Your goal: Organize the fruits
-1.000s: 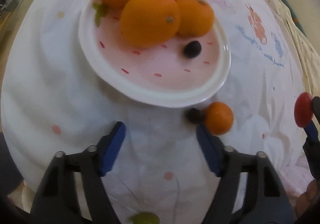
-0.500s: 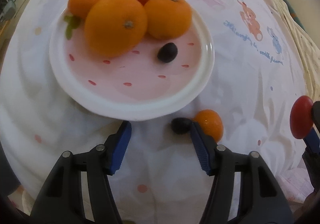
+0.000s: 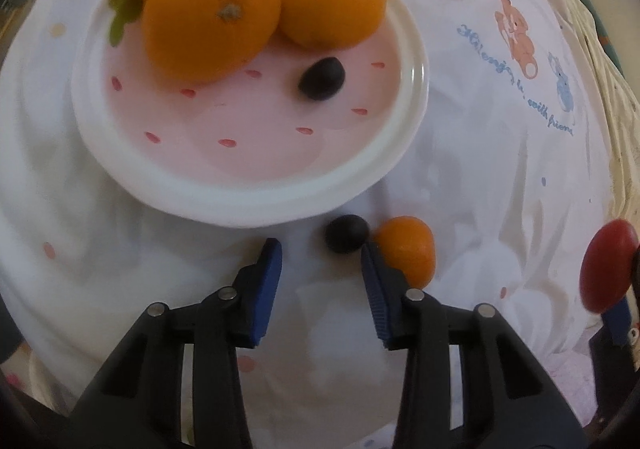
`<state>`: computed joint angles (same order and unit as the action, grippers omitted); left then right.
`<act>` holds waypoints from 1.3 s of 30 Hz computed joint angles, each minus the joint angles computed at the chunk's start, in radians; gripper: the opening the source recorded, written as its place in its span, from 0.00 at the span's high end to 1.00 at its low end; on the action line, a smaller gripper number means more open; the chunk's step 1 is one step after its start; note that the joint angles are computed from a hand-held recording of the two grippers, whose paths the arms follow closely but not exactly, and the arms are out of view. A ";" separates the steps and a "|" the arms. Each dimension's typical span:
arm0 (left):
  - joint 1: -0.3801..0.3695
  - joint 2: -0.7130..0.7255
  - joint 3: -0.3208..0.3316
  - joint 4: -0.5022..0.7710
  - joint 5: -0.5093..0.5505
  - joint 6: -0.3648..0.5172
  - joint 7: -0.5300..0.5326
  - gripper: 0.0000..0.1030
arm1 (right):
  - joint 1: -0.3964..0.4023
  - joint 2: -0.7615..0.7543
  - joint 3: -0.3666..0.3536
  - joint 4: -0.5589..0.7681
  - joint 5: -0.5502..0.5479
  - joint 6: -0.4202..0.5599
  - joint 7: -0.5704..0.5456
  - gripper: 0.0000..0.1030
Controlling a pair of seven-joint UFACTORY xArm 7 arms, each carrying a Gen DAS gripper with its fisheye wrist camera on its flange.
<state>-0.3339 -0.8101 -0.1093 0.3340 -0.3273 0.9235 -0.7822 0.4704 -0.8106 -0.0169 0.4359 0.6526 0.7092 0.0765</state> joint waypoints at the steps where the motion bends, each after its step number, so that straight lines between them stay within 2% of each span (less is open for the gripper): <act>1: -0.004 -0.002 0.013 -0.006 -0.024 -0.010 -0.004 0.65 | -0.001 0.000 0.001 0.001 -0.001 -0.001 0.002 0.67; 8: 0.001 0.027 0.039 -0.009 -0.057 -0.059 0.023 0.67 | 0.004 -0.003 -0.006 -0.001 0.003 0.000 -0.004 0.67; 12: -0.008 0.051 0.026 0.001 -0.049 -0.051 0.039 0.81 | 0.003 -0.005 -0.008 -0.001 0.005 0.000 -0.005 0.67; 15: -0.009 0.038 0.012 -0.019 -0.045 -0.083 0.035 0.82 | 0.000 -0.007 -0.006 -0.001 0.003 0.002 -0.003 0.67; 20: -0.018 -0.015 0.039 -0.045 -0.043 -0.077 0.075 0.82 | -0.004 -0.006 -0.005 0.003 -0.003 0.008 -0.001 0.67; 24: -0.009 -0.071 0.050 -0.037 -0.031 0.007 0.086 0.83 | -0.009 -0.011 -0.005 -0.003 -0.007 0.004 0.000 0.67; 28: 0.019 -0.238 0.054 -0.020 0.044 0.174 0.136 0.82 | -0.008 -0.014 -0.004 -0.006 -0.009 0.003 0.004 0.67; 32: 0.094 -0.370 0.079 0.009 0.148 0.323 0.227 0.82 | 0.005 -0.002 0.002 -0.001 -0.008 -0.002 -0.001 0.67; 36: 0.181 -0.418 0.111 0.045 0.246 0.375 0.359 0.82 | 0.032 0.048 0.006 0.025 0.006 -0.016 -0.025 0.67; 39: 0.234 -0.404 0.148 0.063 0.278 0.351 0.454 0.82 | 0.056 0.110 0.007 0.061 0.026 -0.029 -0.056 0.67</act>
<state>-0.0995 -1.2141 0.0386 0.3972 -0.0496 1.2742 -0.3278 0.5264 -0.7005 -0.0096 0.4972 0.6783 0.6803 0.0202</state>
